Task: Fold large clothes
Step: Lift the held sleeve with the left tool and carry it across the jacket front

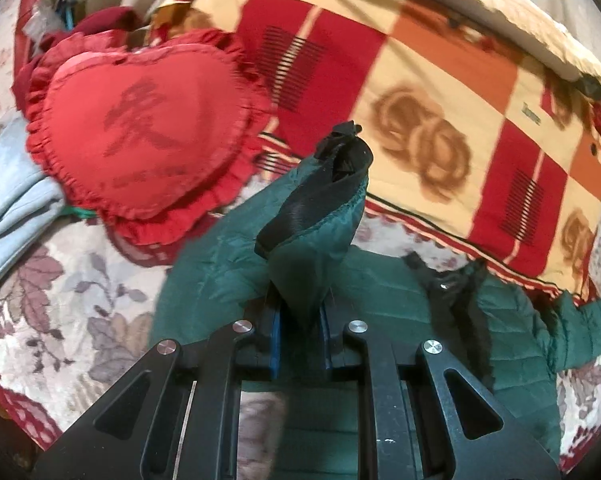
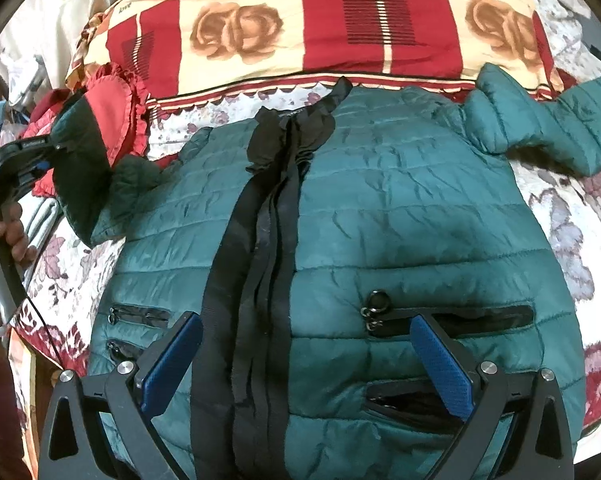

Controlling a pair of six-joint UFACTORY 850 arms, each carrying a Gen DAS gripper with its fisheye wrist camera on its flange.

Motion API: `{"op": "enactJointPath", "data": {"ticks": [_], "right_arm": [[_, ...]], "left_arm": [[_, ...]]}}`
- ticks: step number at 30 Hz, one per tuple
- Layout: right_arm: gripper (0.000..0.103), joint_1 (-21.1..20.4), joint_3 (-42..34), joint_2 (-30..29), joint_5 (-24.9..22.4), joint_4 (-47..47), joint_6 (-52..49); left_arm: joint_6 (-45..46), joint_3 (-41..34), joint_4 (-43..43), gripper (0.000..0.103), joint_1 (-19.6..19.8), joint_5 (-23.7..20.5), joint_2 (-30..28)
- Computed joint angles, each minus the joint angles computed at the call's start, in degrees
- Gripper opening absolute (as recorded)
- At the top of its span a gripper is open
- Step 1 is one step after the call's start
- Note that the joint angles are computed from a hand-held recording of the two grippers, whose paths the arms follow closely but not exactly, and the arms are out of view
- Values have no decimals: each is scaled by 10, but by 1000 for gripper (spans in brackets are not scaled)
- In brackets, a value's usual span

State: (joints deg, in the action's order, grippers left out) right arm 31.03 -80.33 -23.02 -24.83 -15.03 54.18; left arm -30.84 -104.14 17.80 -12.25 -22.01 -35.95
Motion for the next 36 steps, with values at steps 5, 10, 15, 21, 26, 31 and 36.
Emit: {"op": "enactJointPath", "data": {"ticks": [5,10,15,21,26,31,36], "right_arm": [[103,-6,13,8,7,9,4],[103,-8,23,17,13,13,5],[103,-10,30,21,16,13,7],[103,-18,44,30,26,24,5],[103,-23,57,39,33,27,7],[103,-27,62,43,36,34,6],[103,-30,63,41,38,52,-8]], "left_arm": [[23,-17,-20,14,-25,-5,-11],[50,-37,-39,14,-50,-11,-23],[85,-61,-80,14,-68,-22,-39],[124,-92,-124,14,-89,-36,-58],[145,-119,-142,14,-106,-46,-76],[164,-142,-182,14,-112,-61,-98],[195,-159,-222,14,-119,-74,-110]]}}
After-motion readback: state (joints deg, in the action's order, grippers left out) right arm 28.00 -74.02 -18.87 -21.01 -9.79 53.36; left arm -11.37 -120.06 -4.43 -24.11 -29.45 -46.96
